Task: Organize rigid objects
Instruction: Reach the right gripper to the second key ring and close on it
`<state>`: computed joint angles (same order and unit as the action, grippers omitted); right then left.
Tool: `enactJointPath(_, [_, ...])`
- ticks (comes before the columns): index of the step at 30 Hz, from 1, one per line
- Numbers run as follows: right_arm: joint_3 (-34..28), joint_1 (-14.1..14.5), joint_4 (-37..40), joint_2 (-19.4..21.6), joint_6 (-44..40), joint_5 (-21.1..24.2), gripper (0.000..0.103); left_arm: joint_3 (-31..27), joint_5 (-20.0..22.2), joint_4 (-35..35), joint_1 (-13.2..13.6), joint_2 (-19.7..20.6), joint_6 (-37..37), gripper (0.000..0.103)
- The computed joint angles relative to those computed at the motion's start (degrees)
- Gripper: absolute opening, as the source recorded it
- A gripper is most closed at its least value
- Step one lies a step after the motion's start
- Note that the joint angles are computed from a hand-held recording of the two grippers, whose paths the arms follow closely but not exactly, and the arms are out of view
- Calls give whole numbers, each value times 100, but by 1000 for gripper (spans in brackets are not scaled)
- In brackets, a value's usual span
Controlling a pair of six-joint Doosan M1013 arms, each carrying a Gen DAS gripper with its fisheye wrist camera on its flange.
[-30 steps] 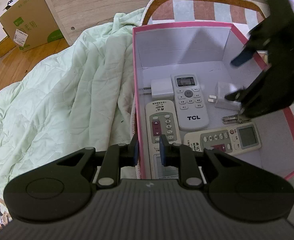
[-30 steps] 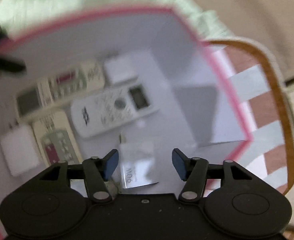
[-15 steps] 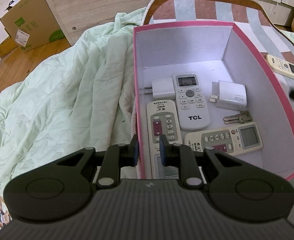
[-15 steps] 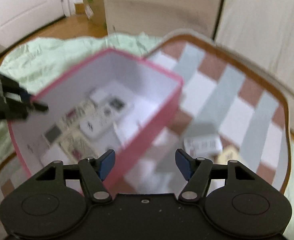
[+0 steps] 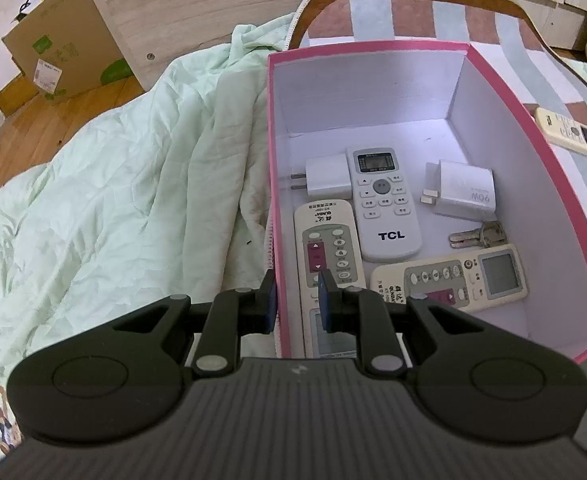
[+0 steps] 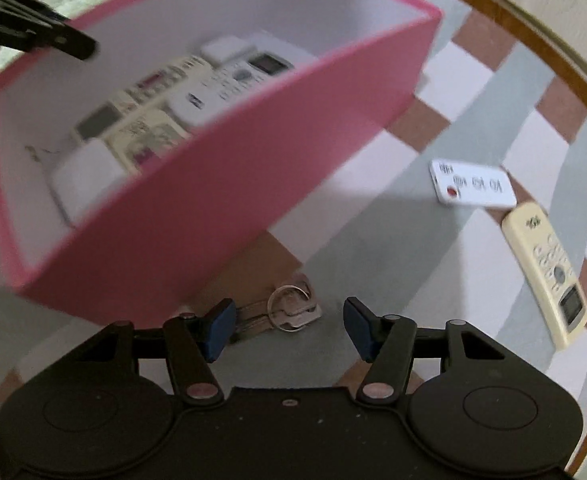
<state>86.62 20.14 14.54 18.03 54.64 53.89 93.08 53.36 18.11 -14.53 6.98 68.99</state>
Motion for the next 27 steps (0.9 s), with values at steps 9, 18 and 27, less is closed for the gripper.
enactJointPath(9, [-96, -276, 786, -17, 1048, -212, 6, -7, -1, -21, 11, 6, 12, 18])
enactJointPath(18, [89, -359, 1321, -346, 1293, -927, 4, -12, -3, -43, 25, 7, 30, 18])
enactJointPath(27, [36, -244, 1256, -604, 1258, -1582, 3, -12, -1, -42, 21, 6, 25, 18])
